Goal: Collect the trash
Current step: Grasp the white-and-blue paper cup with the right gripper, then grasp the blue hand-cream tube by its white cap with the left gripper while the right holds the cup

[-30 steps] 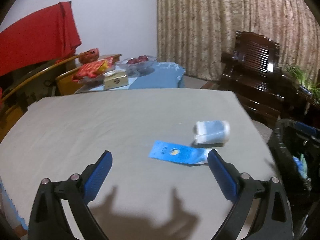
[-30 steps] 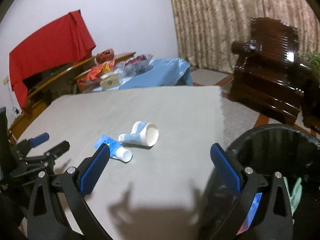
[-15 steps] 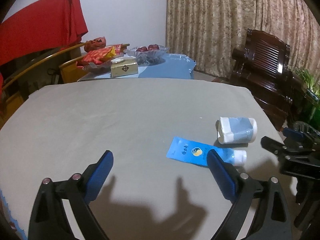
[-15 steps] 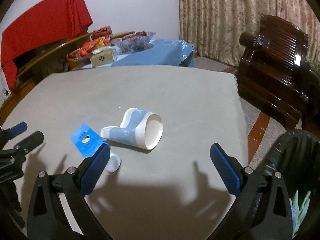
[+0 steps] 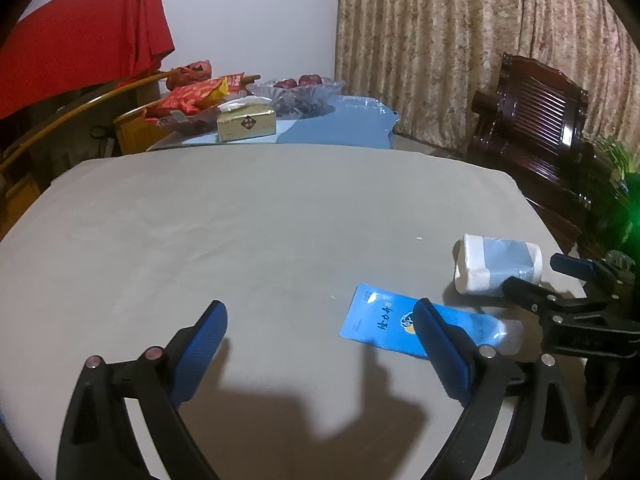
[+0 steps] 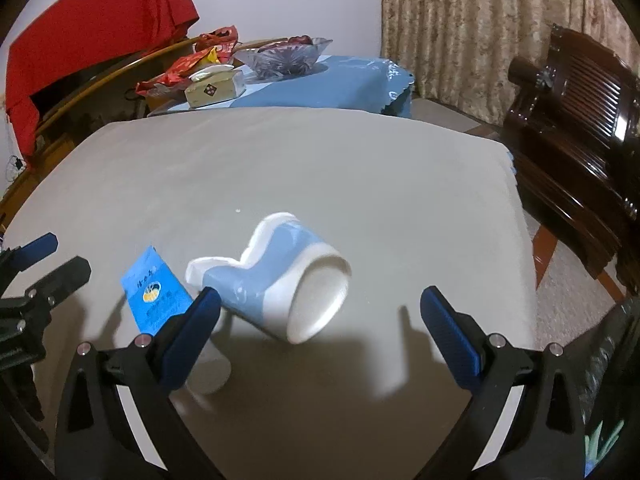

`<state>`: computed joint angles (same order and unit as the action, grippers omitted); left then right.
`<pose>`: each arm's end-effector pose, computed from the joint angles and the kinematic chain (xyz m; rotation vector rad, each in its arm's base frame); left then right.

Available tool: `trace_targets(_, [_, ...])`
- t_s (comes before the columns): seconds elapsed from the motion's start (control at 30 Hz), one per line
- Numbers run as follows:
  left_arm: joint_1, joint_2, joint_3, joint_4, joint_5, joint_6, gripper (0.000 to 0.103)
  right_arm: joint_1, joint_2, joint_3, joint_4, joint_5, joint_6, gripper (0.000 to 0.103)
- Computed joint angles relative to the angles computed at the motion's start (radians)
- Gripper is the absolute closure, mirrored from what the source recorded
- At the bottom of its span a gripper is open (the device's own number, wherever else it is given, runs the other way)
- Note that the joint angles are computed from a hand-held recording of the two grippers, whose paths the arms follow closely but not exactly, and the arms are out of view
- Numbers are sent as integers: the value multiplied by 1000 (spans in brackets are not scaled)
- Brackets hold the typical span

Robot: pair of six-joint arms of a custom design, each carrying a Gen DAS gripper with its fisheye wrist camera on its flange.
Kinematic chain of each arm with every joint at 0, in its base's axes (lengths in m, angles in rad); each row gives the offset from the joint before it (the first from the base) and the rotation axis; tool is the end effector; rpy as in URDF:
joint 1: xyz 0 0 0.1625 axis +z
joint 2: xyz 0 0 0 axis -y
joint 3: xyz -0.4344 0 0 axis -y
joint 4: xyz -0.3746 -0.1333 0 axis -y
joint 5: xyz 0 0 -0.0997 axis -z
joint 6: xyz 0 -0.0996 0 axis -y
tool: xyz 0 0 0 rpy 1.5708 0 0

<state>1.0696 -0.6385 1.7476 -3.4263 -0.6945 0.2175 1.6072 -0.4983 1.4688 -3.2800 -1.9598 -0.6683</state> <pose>-0.1197 -0.6552 0.1069 0.3941 2.1914 -0.9940 0.1220 -0.7250 0.0600 0.6706 -2.3655 0.7520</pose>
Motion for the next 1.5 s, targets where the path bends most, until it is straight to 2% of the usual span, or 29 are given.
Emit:
trace_targets(0.23, [10,6,-22,23,-6,-10,11,1,18,-54,89,1,15,6])
trace_targets(0.33, [13,8,-26,27,-8,-11,11,-3,13,-65,137,20,30,19])
trace_targets(0.4, [13,9,-28,31,-8,-14,11,-7,10,-70,171,34,40,33])
trace_targets(0.6, [13,7,-23,37,-15,-16,11,-12,-6,-44,135,68,65,46])
trace_targets(0.93, [-12,25,-20,80,-46,-45,12,-24,-73,65,-1,45,141,49])
trace_targets(1.37, [-43,66,-37,129,-117,-59,11,-40,-103,100,-27,37,152,49])
trace_targets(1.5, [-42,83,-63,176,-113,-71,11,-40,-106,102,-26,35,159,49])
